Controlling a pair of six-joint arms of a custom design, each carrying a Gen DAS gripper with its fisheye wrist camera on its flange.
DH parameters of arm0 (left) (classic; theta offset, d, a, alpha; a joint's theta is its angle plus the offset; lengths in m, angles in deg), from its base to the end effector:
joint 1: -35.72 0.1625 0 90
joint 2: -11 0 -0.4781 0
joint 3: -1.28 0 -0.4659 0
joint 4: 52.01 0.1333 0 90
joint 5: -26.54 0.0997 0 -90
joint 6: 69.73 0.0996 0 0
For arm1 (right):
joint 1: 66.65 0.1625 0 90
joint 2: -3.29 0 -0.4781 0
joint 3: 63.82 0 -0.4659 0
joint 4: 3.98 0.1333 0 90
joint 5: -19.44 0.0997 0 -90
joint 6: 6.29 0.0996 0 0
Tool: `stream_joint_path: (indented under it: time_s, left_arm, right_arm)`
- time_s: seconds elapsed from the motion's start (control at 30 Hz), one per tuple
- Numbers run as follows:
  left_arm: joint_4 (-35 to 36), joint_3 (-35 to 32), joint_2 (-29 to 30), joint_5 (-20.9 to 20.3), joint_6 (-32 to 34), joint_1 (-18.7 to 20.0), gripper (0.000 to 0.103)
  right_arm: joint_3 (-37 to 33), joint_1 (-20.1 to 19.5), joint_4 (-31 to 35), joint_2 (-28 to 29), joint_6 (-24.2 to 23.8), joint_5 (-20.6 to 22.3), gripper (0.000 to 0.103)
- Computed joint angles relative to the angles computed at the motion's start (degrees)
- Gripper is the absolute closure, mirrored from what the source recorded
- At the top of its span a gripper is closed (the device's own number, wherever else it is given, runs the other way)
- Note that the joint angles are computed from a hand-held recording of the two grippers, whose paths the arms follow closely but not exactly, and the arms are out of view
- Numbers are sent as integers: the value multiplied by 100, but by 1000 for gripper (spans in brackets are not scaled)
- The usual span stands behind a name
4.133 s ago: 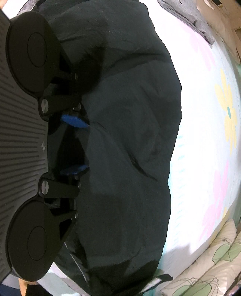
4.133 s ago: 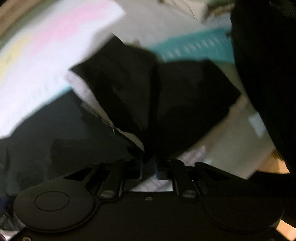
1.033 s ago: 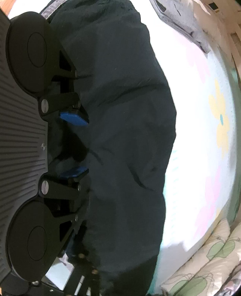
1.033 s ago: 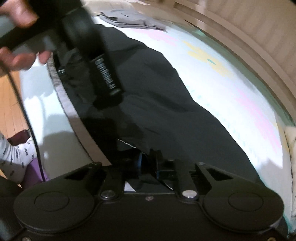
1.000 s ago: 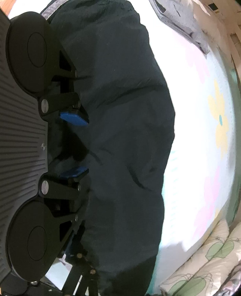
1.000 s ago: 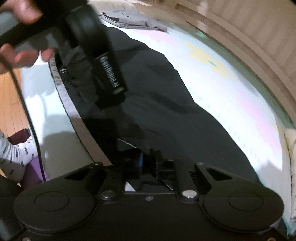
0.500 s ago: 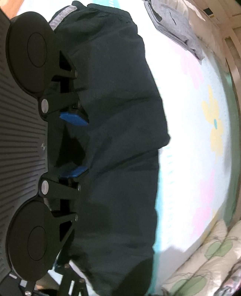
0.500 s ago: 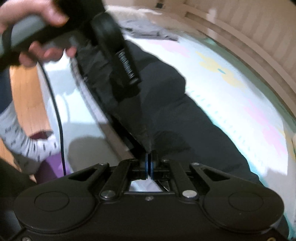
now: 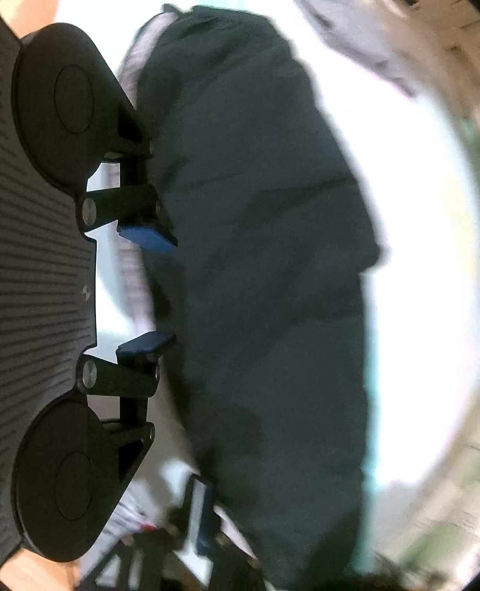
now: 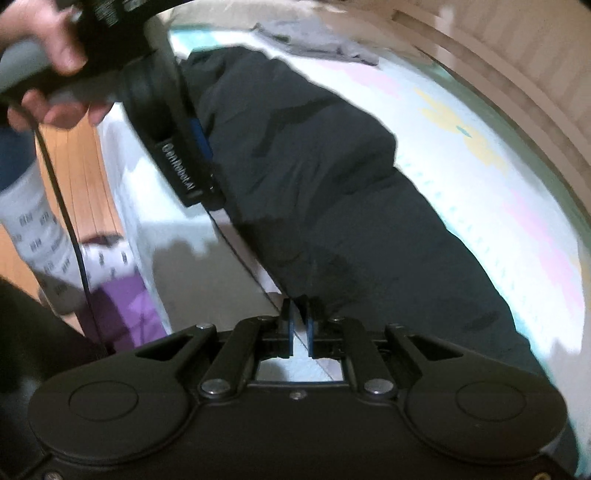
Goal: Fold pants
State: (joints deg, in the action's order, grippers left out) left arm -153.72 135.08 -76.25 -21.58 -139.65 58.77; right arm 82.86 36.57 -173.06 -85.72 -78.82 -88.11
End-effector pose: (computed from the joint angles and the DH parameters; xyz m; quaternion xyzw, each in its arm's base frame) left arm -0.2740 -0.3337 0.1840 0.0839 0.8936 -0.2144 0.3854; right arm 0.1886 -0.3511 0.1948 0.6400 -0.7309 0.0854 0.2211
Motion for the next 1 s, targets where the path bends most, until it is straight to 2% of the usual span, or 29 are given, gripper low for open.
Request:
stream_joint_path:
  time_s: [0.03, 0.1, 0.17, 0.2, 0.27, 0.37, 0.47, 0.53, 0.6, 0.67, 0.73, 0.77, 0.8, 0.83, 0.9, 1.0]
  left_arm:
    - [-46, -10, -67, 242, -5, -94, 56]
    - [-161, -21, -99, 643, -39, -206, 55]
    - [-334, -62, 42, 856, 3, -169, 55]
    - [-399, -97, 156, 875, 43, -100, 55]
    - [-523, -148, 404, 854, 97, 26, 55]
    - [-622, -156, 718, 806, 288, 143, 55]
    - [-284, -91, 812, 607, 134, 165, 55]
    - [-261, -72, 872, 336, 132, 322, 54]
    - [-385, 100, 763, 443, -101, 230, 51]
    - [-336, 119, 682, 370, -41, 193, 51]
    - [-323, 137, 575, 262, -3, 189, 51]
    - [-297, 133, 516, 201, 7, 195, 51]
    - [-199, 123, 422, 158, -31, 184, 52]
    - [-100, 104, 310, 193, -91, 173, 52]
    - [162, 126, -5, 428, -325, 94, 51]
    - [1248, 37, -453, 808, -1253, 31, 51]
  right_arm:
    - [-60, -23, 143, -91, 180, 80, 86]
    - [-164, -94, 324, -277, 577, 263, 60]
    - [-291, -185, 285, -344, 1061, 426, 46]
    - [-337, -231, 155, -339, 1301, 445, 46]
    - [-436, -271, -343, -171, 1773, 203, 46]
    - [-606, -316, -1385, 276, 2272, -595, 46]
    - [-855, -433, -2115, 649, 2692, -1409, 46]
    - [-1021, -600, -2231, 732, 3058, -1730, 46]
    - [-1129, -760, -2319, 804, 3219, -1906, 46]
    - [-1282, -851, -2296, 978, 3375, -2327, 46]
    - [-1451, -977, -1734, 1055, 4050, -2863, 47]
    - [-1491, -1042, -1502, 1043, 4399, -2994, 48]
    - [-1481, -1105, -1505, 984, 4642, -2892, 48]
    - [-1511, -1074, -1484, 980, 4822, -2973, 48]
    - [-1540, -914, -1702, 1057, 4661, -3216, 49]
    - [-1425, -658, -2513, 1149, 4182, -3037, 47]
